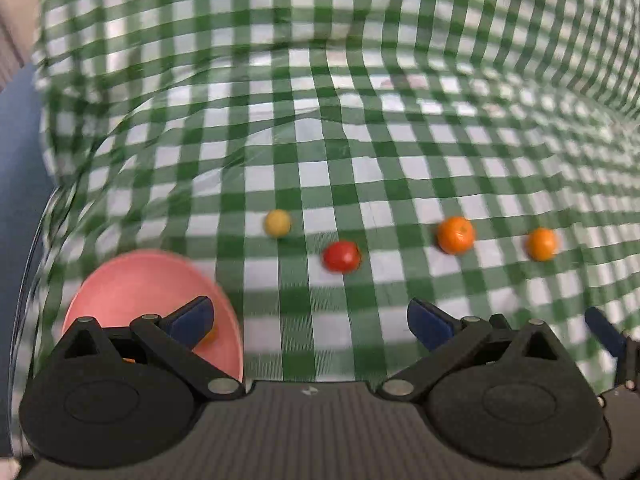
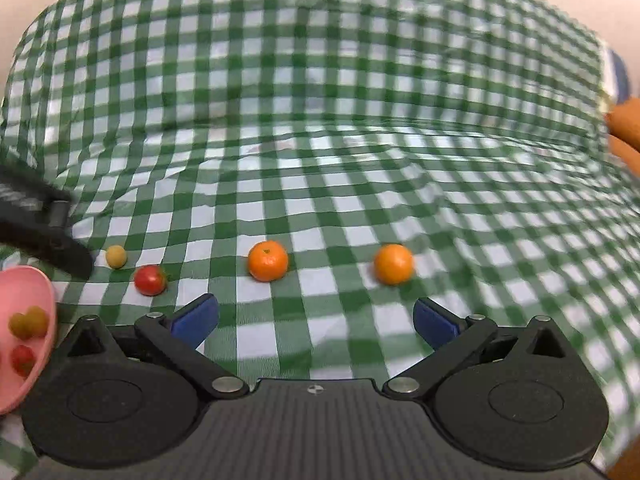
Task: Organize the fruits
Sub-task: 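Grasp an orange mandarin with the right tool while the left tool grasps a red tomato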
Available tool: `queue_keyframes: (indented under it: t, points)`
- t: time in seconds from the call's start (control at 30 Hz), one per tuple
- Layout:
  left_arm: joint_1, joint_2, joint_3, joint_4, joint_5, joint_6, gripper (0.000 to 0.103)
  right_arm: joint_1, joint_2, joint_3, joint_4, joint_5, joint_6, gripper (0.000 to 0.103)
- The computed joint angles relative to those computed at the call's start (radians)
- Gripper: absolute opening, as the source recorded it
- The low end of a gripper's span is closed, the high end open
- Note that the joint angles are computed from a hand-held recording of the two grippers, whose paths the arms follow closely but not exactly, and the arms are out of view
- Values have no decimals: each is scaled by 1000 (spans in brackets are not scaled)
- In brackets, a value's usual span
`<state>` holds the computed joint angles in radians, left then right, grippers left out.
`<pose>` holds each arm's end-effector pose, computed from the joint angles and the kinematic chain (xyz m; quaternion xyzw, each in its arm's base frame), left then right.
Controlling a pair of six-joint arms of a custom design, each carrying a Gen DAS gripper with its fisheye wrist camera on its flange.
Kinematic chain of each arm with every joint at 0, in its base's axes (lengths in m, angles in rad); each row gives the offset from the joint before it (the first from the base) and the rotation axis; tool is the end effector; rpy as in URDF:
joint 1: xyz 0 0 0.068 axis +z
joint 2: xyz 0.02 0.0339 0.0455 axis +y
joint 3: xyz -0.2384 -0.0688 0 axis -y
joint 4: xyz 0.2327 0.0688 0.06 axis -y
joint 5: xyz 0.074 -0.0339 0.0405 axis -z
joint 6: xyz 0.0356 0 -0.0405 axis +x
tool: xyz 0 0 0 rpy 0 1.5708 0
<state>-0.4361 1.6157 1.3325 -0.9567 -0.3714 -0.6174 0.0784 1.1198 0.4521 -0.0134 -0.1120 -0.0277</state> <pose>0.2826 -0.1174 0.2429 -0.1180 0.9627 0.0761 0.2315 0.2200 0.0213 0.1622 -0.0718 0.8987 0.0614 0.4282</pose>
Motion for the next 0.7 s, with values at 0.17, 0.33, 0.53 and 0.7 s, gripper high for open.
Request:
queue_keyframes:
  t: [0.17, 0.33, 0.53, 0.7]
  points:
    - [87, 199, 81, 66, 40, 78, 103, -7, 342, 101, 237, -62, -27, 102]
    - [146, 322, 114, 135, 99, 121, 103, 27, 589, 255, 297, -38, -73, 102]
    - [192, 410, 141, 192, 118, 147, 103, 79, 765, 389, 313, 11, -162, 102]
    - [233, 380, 74, 278, 158, 147, 103, 75, 819, 429, 317, -20, -128, 102]
